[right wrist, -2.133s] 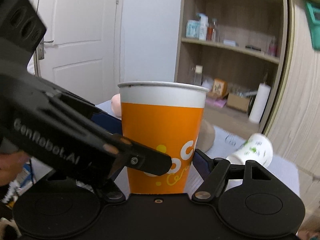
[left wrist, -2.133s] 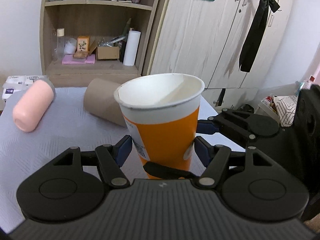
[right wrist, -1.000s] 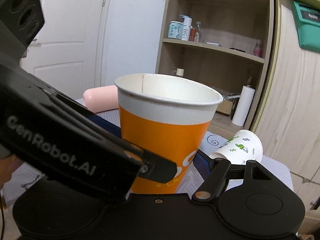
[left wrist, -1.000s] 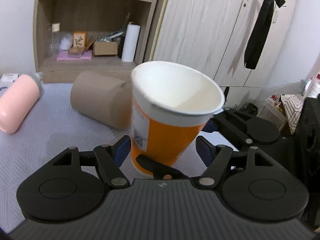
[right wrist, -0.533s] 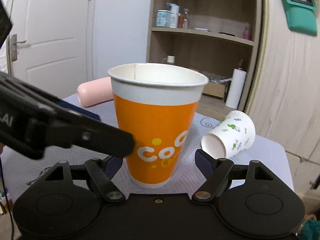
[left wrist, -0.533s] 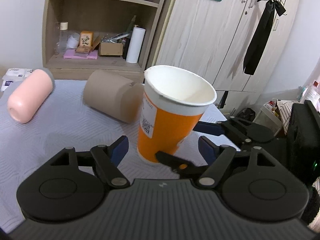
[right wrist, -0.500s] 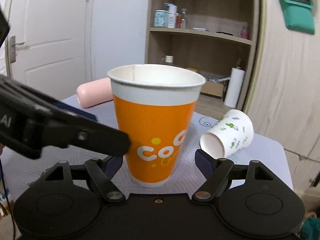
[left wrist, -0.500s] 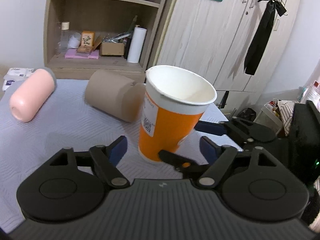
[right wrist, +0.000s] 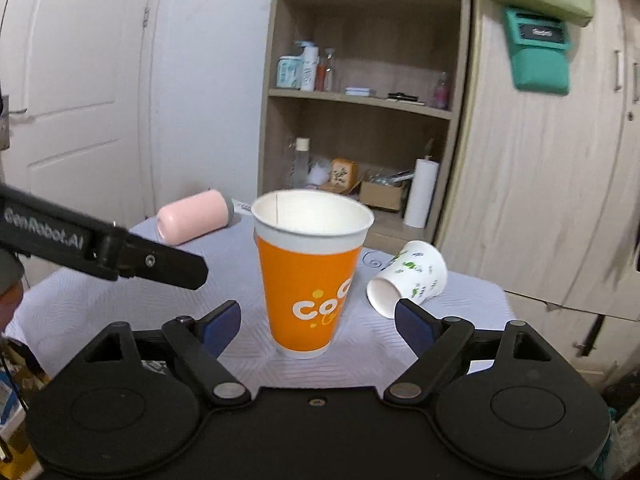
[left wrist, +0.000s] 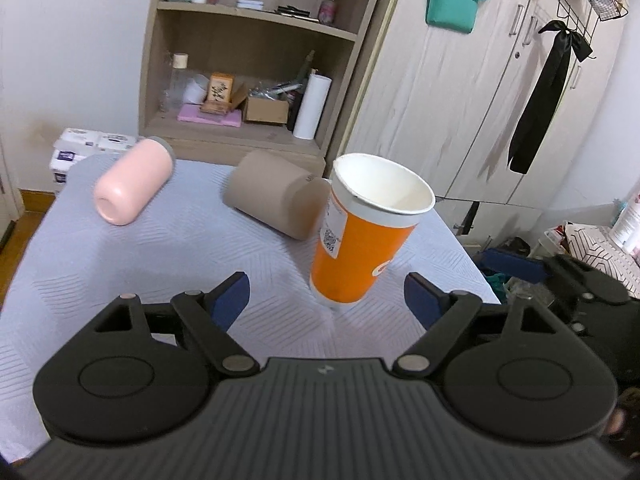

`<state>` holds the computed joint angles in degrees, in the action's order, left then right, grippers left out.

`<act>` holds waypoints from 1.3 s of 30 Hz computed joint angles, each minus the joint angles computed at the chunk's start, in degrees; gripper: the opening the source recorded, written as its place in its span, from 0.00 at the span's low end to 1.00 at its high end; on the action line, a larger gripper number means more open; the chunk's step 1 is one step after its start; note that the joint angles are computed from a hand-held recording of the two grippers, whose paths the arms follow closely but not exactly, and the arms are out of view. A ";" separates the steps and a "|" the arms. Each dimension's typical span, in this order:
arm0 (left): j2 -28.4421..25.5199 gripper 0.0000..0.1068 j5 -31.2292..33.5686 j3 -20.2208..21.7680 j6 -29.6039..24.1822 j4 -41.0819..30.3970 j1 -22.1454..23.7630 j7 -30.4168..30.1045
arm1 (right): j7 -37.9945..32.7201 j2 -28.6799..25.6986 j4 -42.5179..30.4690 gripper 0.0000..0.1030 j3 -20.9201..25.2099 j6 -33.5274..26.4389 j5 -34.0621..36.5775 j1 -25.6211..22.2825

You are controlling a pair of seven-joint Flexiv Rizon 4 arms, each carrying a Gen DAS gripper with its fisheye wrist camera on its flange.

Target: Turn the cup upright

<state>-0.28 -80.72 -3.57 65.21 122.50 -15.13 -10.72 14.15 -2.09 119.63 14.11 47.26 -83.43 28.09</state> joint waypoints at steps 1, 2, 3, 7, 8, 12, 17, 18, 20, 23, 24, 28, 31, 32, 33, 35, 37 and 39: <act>0.57 0.79 0.35 0.07 0.43 0.40 -0.09 -0.13 | -0.15 0.30 -0.16 0.86 0.42 -1.10 1.24 0.36; 1.10 0.79 0.55 0.13 0.98 0.72 -0.21 -0.07 | -0.24 0.62 -0.29 0.86 0.82 -2.30 2.33 0.72; 1.67 0.79 0.64 0.20 1.56 1.05 -0.37 0.18 | -0.34 0.87 -0.47 0.86 1.21 -3.72 3.23 1.14; 3.54 0.82 1.72 0.83 2.42 2.08 -0.70 -0.20 | -0.76 1.54 -1.29 0.87 2.62 -9.34 6.17 2.94; 3.93 0.83 1.87 1.00 2.48 2.31 -0.75 -0.28 | -0.78 1.70 -1.43 0.87 2.79 -9.98 6.60 3.22; 4.82 0.83 3.00 1.41 3.51 2.88 -0.86 -1.12 | -0.75 2.26 -1.83 0.89 3.47 -12.94 7.93 4.16; 5.63 0.87 3.23 1.73 5.64 3.55 -1.23 -0.92 | -1.05 2.54 -2.72 0.89 4.29 -16.83 10.17 5.41; 5.72 0.87 3.22 1.73 6.23 3.72 -1.36 -0.52 | -1.18 2.46 -2.95 0.89 4.42 -17.66 10.41 5.66; 5.78 0.87 4.21 1.83 6.78 3.95 -1.36 -1.02 | -1.99 1.96 -3.68 0.89 4.63 -19.41 10.96 6.32; 5.82 0.87 5.64 2.11 7.17 4.14 -1.22 -2.36 | -2.51 1.82 -4.12 0.89 4.55 -20.14 11.74 6.81; 5.90 0.88 5.74 2.18 7.44 4.23 -1.23 -2.54 | -2.57 1.71 -4.30 0.89 4.57 -20.26 11.90 7.00; 6.00 0.91 5.72 2.17 9.28 4.43 -1.55 -2.49 | -2.77 1.42 -4.78 0.91 4.53 -20.60 12.58 7.49; 6.36 0.91 5.13 2.24 9.80 4.73 -1.95 -1.61 | -2.86 1.31 -5.04 0.92 4.57 -21.18 13.61 7.83; 6.40 0.91 5.28 2.34 9.58 4.71 -1.94 -1.74 | -2.83 1.37 -5.01 0.92 4.55 -21.14 13.79 7.87; 6.43 0.91 5.43 2.37 9.46 4.71 -1.94 -1.86 | -2.77 1.35 -5.03 0.92 4.54 -21.07 13.96 7.91; 6.46 0.91 6.21 2.39 9.60 4.81 -1.89 -2.29 | -2.70 1.35 -5.02 0.92 4.53 -20.97 14.29 7.96; 6.30 0.91 7.33 2.35 10.11 4.81 -1.85 -2.91 | -2.72 1.27 -5.15 0.92 4.55 -21.27 14.68 8.07; 6.21 0.91 8.21 2.30 10.79 4.93 -1.95 -3.15 | -2.60 1.22 -5.23 0.94 4.54 -21.43 14.99 8.15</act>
